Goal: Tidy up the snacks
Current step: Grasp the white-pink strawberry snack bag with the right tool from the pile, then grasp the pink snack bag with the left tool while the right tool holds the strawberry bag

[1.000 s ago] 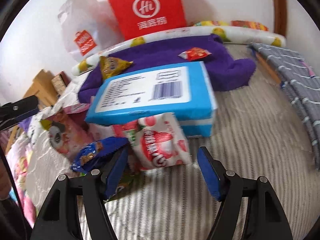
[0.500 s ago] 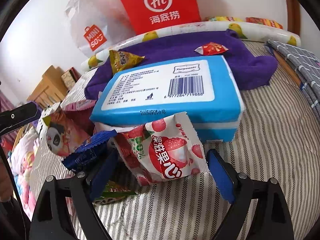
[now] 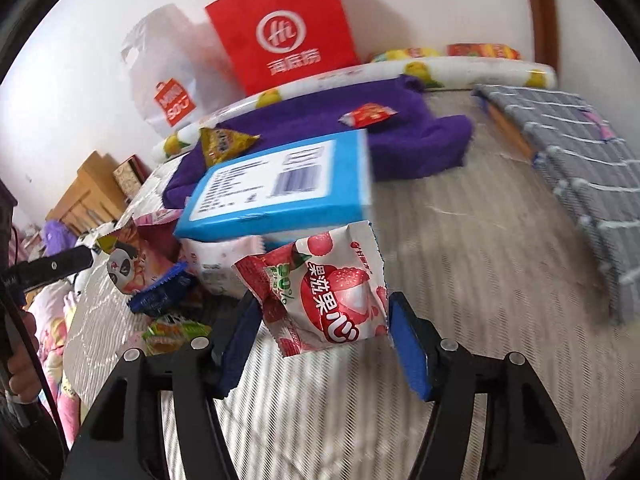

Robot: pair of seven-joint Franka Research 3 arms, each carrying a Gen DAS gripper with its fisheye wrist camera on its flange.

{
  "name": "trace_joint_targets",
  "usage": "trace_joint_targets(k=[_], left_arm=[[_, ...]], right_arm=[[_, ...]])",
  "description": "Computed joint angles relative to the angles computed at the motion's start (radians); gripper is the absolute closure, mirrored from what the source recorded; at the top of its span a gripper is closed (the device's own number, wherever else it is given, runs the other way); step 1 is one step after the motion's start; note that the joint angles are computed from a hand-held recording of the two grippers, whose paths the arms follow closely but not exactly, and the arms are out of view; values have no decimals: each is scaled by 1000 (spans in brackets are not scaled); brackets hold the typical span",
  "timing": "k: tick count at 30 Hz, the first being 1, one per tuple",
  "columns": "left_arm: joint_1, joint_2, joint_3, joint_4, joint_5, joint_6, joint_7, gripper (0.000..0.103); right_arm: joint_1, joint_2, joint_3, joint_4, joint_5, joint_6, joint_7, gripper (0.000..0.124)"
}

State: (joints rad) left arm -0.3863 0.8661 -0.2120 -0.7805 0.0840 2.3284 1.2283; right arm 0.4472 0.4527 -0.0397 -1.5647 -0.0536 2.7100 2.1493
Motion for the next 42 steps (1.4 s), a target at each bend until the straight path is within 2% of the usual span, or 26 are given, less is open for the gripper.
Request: trace_joint_targets(k=[3,7,11,15,17,19,20,25,27,28,29,30,33,36,42], left_arm=[[5,-39,-15,-82,-5,42,19,37],[-10,-38,-24,-101,-1,28,35,37],[-38,-9,-9,-71,10,-35,5,37],[-52,-2,2,-92,24,-44,-25,36],[-54,-50,13,-205,52,59,-43,31],[-60,-76,20,-261,86,105,-53,30],[-69,-78,29,-268,110,112,-60,30],[-148,-53,92,-214,263,37,-84,30],[-141,-60,84,-230,270,57,-106,30],[-132,-67,74,-243,265,68,-108,34],[-120,-77,66,-259,256,85,-117,46],[-102,-92,51,-285,239,104,-118,49],[-42,-105,-7,-320,160,153,-80,51],[-41,-126,1,-349,152,180,-88,58],[-27,-160,-5,-392,138,219,-82,58]], right_arm=[[38,-50,-48,-61,-75,-9,74,60],[32,-80,-39,-109,-116,-8,107,60],[36,-77,-39,-110,-167,-41,138,60],[22,-89,-19,-139,-166,-13,133,60],[19,-91,-14,-145,-164,-7,128,60],[19,-93,-13,-152,-164,2,129,60],[17,-95,-11,-157,-158,7,127,60],[10,-94,-3,-168,-129,27,113,60],[11,-96,-5,-175,-126,35,114,60],[12,-96,-6,-177,-125,39,113,60],[13,-96,-7,-178,-124,40,111,60],[13,-97,-7,-179,-123,40,110,60],[18,-97,-11,-179,-128,40,112,60],[23,-98,-15,-178,-137,34,118,60],[17,-108,-7,-187,-130,27,118,60]])
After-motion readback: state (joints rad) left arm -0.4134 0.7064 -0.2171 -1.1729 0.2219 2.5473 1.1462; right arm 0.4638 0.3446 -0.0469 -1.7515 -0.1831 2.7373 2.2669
